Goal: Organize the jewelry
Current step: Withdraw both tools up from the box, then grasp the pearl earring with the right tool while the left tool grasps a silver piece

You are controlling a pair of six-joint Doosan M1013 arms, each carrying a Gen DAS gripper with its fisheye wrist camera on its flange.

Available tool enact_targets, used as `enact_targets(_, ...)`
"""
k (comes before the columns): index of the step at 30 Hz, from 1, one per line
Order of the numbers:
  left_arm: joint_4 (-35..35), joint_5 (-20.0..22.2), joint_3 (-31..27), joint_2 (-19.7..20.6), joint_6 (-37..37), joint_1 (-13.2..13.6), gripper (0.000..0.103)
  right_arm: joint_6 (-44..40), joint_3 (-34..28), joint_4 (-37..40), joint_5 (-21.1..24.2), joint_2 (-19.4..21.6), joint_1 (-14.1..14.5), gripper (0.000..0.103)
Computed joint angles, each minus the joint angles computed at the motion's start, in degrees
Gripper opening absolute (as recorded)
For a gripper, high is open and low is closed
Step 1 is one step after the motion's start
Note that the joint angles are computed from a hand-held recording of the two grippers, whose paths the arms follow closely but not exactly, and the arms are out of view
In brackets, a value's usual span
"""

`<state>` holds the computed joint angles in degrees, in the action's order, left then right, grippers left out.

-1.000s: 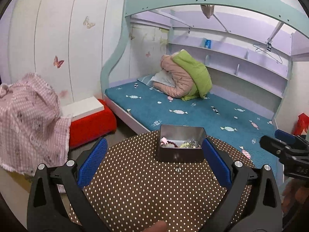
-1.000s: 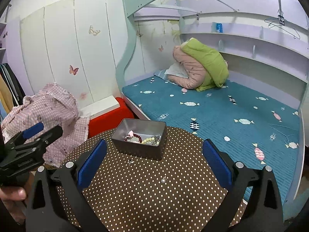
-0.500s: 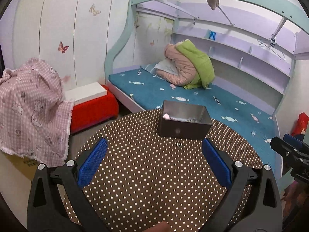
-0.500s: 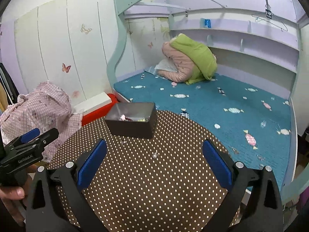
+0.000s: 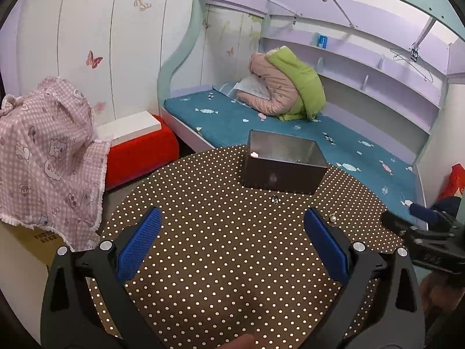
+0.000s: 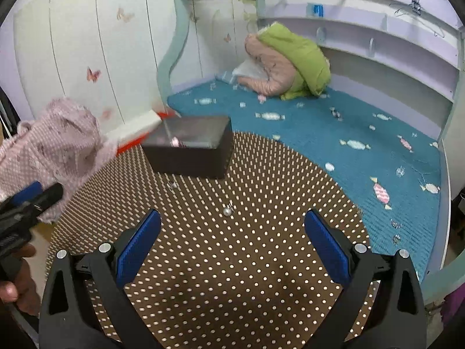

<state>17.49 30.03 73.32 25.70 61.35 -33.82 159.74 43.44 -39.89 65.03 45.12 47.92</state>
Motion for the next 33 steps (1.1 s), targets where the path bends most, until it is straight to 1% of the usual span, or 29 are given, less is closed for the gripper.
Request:
enact_targets(4, -1.55, 1.48, -1.55, 1.51, 1.72, 0.26, 0.098, -3.07, -1.76, 4.65, -0.14, 1.91, -1.49, 0.095)
enact_targets(6, -2.46, 2.25, -2.41, 2.36, 2.75, 0.44, 0.098, -4.12, -2.18, 6.25, -0.52, 2.51, -1.99, 0.089)
enact_targets(8, -3.22, 3.14, -3.42, 3.24, 3.82, 0.55, 0.098, -5.78, -3.14, 8.45, -0.43, 3.43, -2.71, 0.079)
enact_targets(9, -3.66, 3.58, -3.89, 3.64, 4.29, 0.6, 0.098, -6.28, -3.58, 9.03, -0.33, 3.76, -2.87, 0.076)
enact_targets(11, -4.34, 4.3, -4.75, 4.49, 4.96, 0.63, 0.098, -7.88, -4.62, 10.81, -0.14, 4.61, -3.38, 0.064)
enact_targets(12, -4.53, 4.68, -5.25, 4.9, 5.24, 0.66, 0.098, -8.34, -4.79, 11.26, -0.22, 4.8, -3.53, 0.061)
enact_targets(13, -4.67, 5.02, -5.6, 5.23, 5.42, 0.65, 0.098, -8.73, -5.07, 11.46, -0.23, 5.07, -3.64, 0.054)
enact_targets(14, -4.96, 5.3, -5.93, 5.5, 5.74, 0.72, 0.098, -8.98, -5.19, 11.56, -0.27, 5.2, -3.73, 0.05)
enact_targets(15, -5.26, 5.72, -6.46, 5.94, 6.02, 0.75, 0.098, -9.41, -5.42, 11.86, -0.24, 5.41, -3.81, 0.049)
enact_targets(17, -5.62, 6.22, -7.26, 6.63, 6.48, 0.81, 0.098, -10.18, -5.73, 12.34, -0.38, 5.7, -3.95, 0.043)
enact_targets(19, -5.91, 6.62, -8.08, 7.25, 6.92, 0.82, 0.098, -11.17, -6.21, 11.75, -0.17, 6.07, -3.86, 0.041)
enact_targets(21, -6.25, 7.1, -9.15, 8.06, 7.5, 0.77, 0.098, -11.84, -6.23, 11.47, -0.33, 6.14, -3.84, 0.034)
enact_targets(23, -6.47, 7.29, -10.03, 8.76, 8.15, 0.68, 0.098, -13.05, -6.55, 12.0, -0.53, 6.29, -3.93, 0.018)
enact_targets(25, -6.43, 8.1, -11.54, 9.84, 8.87, 0.44, 0.098, -14.53, -7.06, 12.55, -0.44, 6.48, -4.09, 0.011)
enact_targets(28, -7.23, 9.4, -14.03, 11.73, 10.45, 0.22, 0.098, -15.0, -6.15, 12.8, -1.25, 6.0, -4.12, 0.01)
enact_targets(33, -7.9, 13.32, -19.29, 15.65, 12.39, -0.17, 0.098, -13.11, -3.65, 12.47, -3.68, 4.63, -4.16, 0.01)
